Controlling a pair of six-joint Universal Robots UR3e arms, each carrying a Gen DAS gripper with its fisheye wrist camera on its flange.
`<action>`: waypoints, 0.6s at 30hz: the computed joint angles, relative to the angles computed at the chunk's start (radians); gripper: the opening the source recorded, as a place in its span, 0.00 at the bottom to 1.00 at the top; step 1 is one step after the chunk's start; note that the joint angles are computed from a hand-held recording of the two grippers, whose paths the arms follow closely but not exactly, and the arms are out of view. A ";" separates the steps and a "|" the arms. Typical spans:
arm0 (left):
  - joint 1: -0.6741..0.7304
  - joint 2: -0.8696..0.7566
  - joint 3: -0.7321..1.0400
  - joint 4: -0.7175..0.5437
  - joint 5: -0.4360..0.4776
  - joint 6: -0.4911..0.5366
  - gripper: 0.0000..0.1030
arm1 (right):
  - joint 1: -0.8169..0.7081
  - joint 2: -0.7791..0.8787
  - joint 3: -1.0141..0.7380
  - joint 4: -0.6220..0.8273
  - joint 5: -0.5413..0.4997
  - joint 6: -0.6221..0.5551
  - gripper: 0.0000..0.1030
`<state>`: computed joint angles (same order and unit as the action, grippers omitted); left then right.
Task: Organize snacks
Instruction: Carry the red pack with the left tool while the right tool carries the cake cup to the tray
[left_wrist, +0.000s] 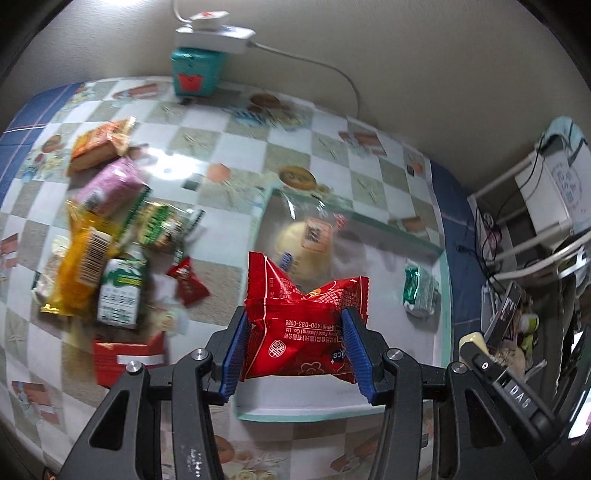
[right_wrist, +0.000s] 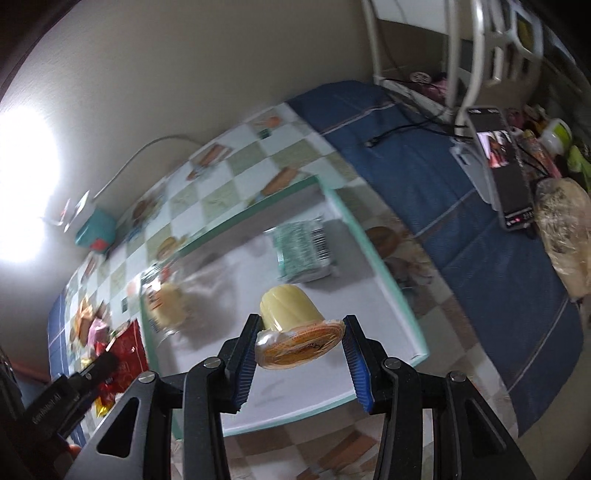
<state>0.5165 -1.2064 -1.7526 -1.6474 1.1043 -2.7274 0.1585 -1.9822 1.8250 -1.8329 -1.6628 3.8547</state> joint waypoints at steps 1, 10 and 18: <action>-0.012 -0.002 -0.006 0.006 0.002 -0.003 0.51 | -0.018 -0.013 0.012 0.005 0.005 -0.006 0.46; -0.167 -0.034 -0.091 0.139 0.078 -0.089 0.51 | -0.089 -0.064 0.063 0.035 -0.004 -0.039 0.46; -0.228 -0.071 -0.136 0.196 0.122 -0.120 0.51 | -0.101 -0.023 0.114 0.035 -0.001 -0.052 0.46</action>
